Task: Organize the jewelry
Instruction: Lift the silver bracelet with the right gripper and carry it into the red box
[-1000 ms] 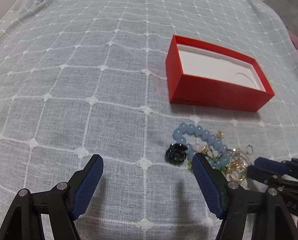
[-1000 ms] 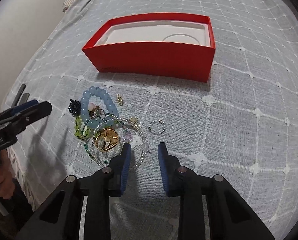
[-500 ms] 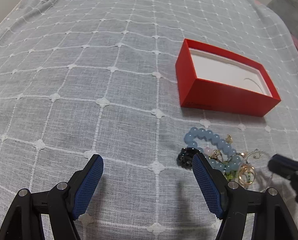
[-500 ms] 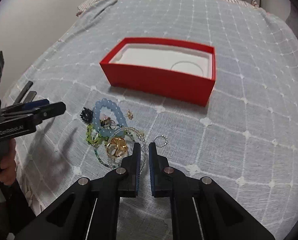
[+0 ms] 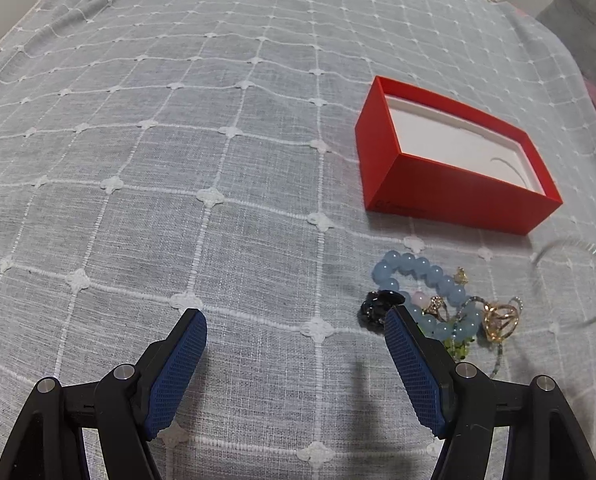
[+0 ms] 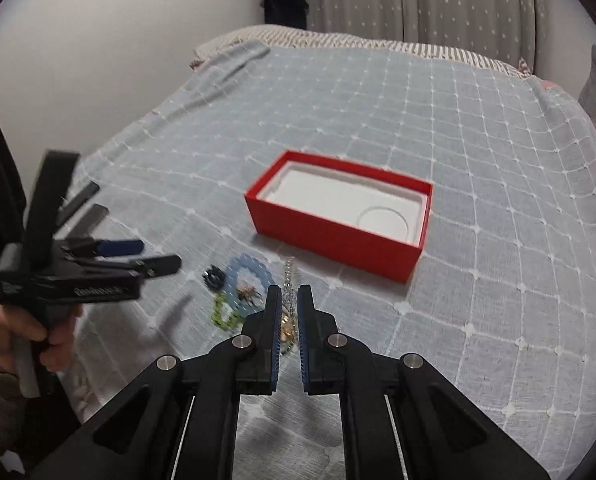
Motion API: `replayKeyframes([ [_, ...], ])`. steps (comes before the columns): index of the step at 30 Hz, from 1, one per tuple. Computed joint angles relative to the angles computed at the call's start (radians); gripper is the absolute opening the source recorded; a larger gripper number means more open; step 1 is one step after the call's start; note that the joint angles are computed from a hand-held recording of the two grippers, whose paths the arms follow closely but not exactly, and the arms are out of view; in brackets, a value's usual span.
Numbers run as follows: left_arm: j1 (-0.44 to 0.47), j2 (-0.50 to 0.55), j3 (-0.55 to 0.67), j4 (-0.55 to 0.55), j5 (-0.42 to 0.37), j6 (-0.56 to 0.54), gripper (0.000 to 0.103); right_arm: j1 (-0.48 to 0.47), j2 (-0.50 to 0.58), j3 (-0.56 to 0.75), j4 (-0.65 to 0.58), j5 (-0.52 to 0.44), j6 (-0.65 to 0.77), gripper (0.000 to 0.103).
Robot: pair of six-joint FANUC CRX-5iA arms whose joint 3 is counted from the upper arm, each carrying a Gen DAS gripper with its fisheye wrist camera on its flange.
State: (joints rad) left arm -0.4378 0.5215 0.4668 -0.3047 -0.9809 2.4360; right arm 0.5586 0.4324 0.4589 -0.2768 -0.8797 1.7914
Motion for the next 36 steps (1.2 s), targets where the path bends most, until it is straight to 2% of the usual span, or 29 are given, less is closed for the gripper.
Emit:
replayKeyframes([
  [6, -0.002, -0.003, -0.002, -0.002, 0.006, -0.002, 0.077, -0.010, 0.038, 0.075, 0.024, 0.003, -0.057, 0.008],
  [12, -0.001, -0.006, -0.008, -0.001, 0.010, 0.001, 0.077, -0.020, 0.109, 0.210, 0.011, -0.024, -0.076, 0.008],
  [20, -0.001, -0.004, -0.008, 0.001, 0.016, -0.002, 0.077, -0.073, 0.290, 0.498, -0.110, -0.165, -0.119, 0.008],
  [25, 0.001, 0.001, -0.004, 0.009, 0.014, -0.005, 0.077, -0.101, 0.413, 0.652, -0.119, -0.269, -0.210, 0.008],
  [33, -0.002, 0.008, 0.006, 0.007, 0.008, -0.012, 0.077, -0.070, 0.420, 0.599, 0.081, -0.233, -0.303, 0.010],
  [36, -0.004, 0.017, 0.018, 0.002, -0.006, -0.012, 0.077, -0.066, 0.420, 0.580, 0.112, -0.234, -0.318, 0.010],
])
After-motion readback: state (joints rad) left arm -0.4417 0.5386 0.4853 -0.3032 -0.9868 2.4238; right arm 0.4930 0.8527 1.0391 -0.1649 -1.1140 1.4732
